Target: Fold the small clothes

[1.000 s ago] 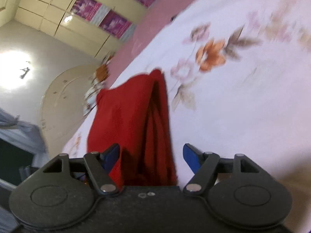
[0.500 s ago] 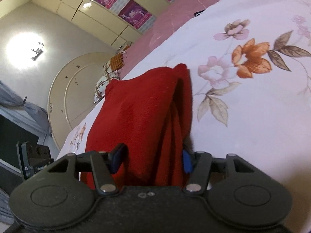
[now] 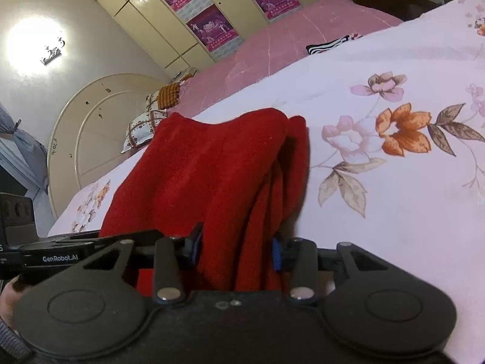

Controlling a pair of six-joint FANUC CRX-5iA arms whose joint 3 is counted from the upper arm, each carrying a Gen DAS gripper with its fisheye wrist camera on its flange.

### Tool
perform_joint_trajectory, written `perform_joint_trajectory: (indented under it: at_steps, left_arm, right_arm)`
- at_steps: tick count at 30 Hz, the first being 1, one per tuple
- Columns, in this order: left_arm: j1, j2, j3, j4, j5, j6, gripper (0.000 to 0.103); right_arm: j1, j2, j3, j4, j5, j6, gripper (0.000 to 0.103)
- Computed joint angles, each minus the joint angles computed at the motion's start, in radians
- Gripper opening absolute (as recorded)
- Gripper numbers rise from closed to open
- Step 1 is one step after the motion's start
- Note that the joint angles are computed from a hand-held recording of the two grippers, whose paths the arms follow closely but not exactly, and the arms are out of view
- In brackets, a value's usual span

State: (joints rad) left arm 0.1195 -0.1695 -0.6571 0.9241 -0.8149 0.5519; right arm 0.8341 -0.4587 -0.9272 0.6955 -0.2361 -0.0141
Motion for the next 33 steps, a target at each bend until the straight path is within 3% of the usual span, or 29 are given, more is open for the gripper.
perform_joint_trajectory:
  at_steps: [6, 10, 17, 23, 33]
  left_arm:
    - [0.029, -0.051, -0.001, -0.016, -0.049, -0.006, 0.046]
    - [0.053, -0.092, -0.004, -0.022, -0.085, -0.013, 0.045]
    - [0.143, -0.192, -0.027, -0.019, -0.162, -0.03, 0.045]
    - [0.316, -0.284, -0.05, -0.038, -0.271, -0.062, 0.045]
    - [0.66, -0.35, -0.092, -0.046, -0.444, -0.165, 0.045]
  right_arm:
    - [0.024, -0.051, -0.009, 0.061, -0.015, -0.05, 0.039]
    - [0.076, -0.063, 0.025, 0.062, -0.083, -0.021, 0.039]
    - [0.141, -0.066, 0.049, 0.137, -0.125, -0.087, 0.039]
    - [0.175, -0.006, 0.082, 0.213, -0.082, -0.139, 0.039]
    - [0.254, 0.167, 0.225, 0.18, -0.009, -0.062, 0.039]
